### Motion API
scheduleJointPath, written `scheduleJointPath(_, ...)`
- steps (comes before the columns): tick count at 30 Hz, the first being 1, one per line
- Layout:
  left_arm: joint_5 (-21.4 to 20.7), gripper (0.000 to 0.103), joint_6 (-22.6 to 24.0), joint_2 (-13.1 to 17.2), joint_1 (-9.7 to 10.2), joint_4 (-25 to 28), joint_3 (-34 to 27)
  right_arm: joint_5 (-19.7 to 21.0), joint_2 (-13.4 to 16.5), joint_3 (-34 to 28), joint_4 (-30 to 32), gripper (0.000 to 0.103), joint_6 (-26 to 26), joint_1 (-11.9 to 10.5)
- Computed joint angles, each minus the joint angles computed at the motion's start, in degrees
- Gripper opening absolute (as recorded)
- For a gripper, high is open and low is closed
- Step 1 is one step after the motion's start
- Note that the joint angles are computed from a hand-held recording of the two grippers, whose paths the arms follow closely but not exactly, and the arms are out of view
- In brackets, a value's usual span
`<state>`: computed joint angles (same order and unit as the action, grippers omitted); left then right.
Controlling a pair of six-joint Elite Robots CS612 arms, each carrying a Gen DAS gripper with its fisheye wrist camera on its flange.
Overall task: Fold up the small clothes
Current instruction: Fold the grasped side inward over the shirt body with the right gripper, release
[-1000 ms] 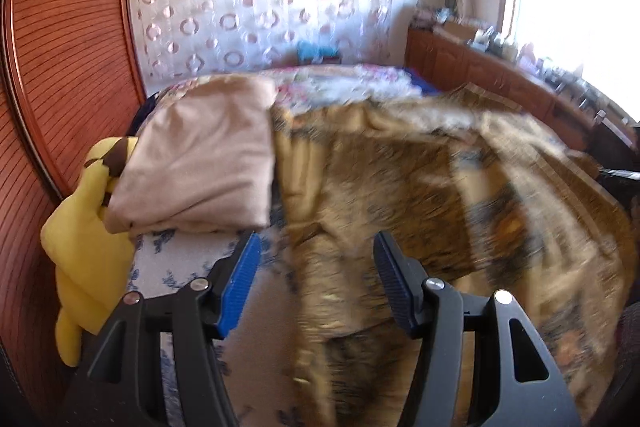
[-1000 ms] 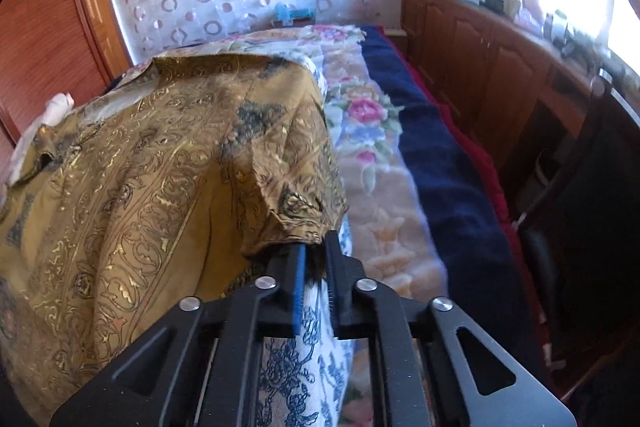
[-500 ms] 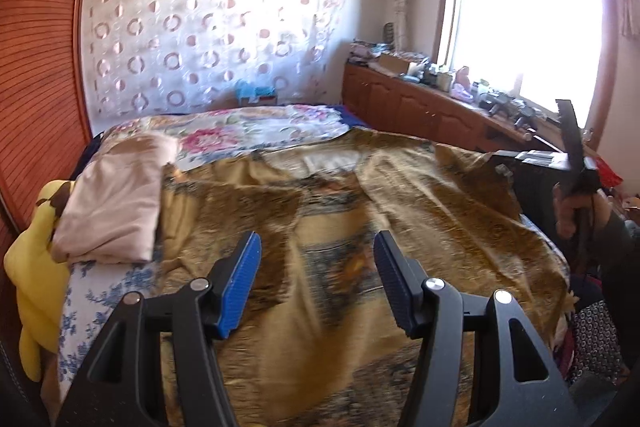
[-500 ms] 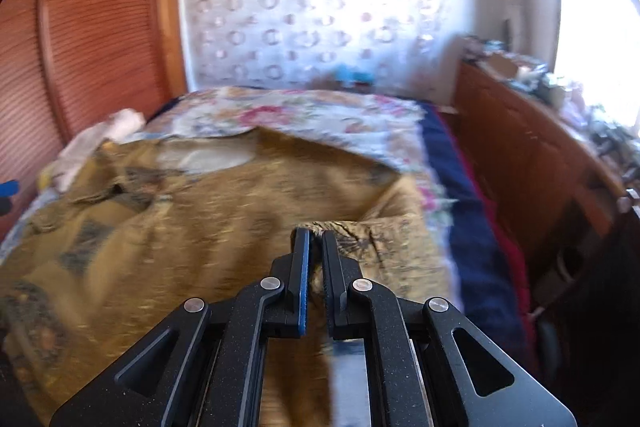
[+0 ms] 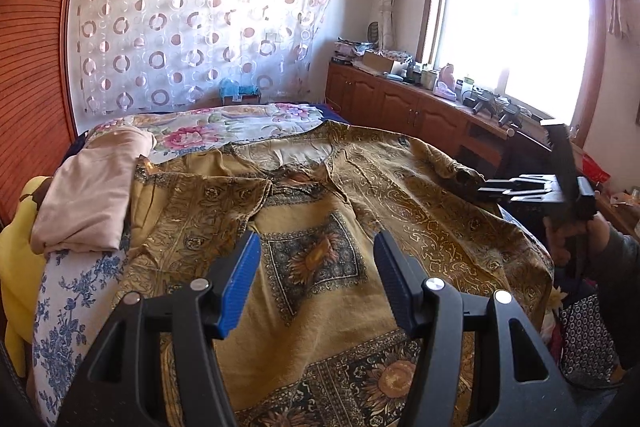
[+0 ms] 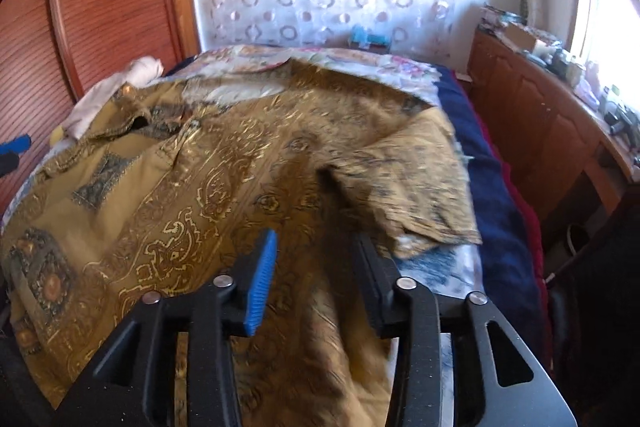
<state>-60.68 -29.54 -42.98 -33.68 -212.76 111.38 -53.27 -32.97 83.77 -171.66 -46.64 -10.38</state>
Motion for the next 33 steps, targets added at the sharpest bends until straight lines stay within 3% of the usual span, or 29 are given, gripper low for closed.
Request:
scheduleJointPath(3,0.4,0.059,0.0,0.1,-0.32,-0.2,0.0,0.2,-0.2,0.4,-3.1,0.047,2.8,-1.0)
scheduleJointPath(8,0.3,0.059,0.1,0.2,-0.63,0.2,-0.1,-3.3,1.2,-2.0,-5.5,0.054,6.9,-1.5)
scheduleJointPath(17,-0.3,0.059,-0.5,0.6,-0.62,1.3,-0.5,-12.6,5.9,-10.6,2.0,0.054,6.1,0.6)
scheduleJointPath(23,-0.3,0.059,-1.0,0.6,-0.6,1.4,-0.5,-12.5,8.0,-15.8,6.3,0.054,7.9,0.9)
scheduleJointPath(25,-0.2,0.059,-1.2,0.7,-0.68,1.5,-0.4,-12.3,8.4,-17.0,7.5,0.048,8.7,0.9)
scheduleJointPath(27,-0.3,0.059,-1.3,0.7,-0.68,1.5,-0.4,-11.4,8.3,-17.1,7.9,0.021,8.0,0.8)
scheduleJointPath(29,-0.4,0.059,-1.5,0.7,-0.66,1.5,-0.3,-11.9,8.4,-17.0,6.2,0.01,7.4,1.0)
scheduleJointPath(33,-0.5,0.059,-1.5,0.8,-0.61,1.5,-0.4,-12.3,8.0,-16.3,2.6,0.006,6.7,1.4)
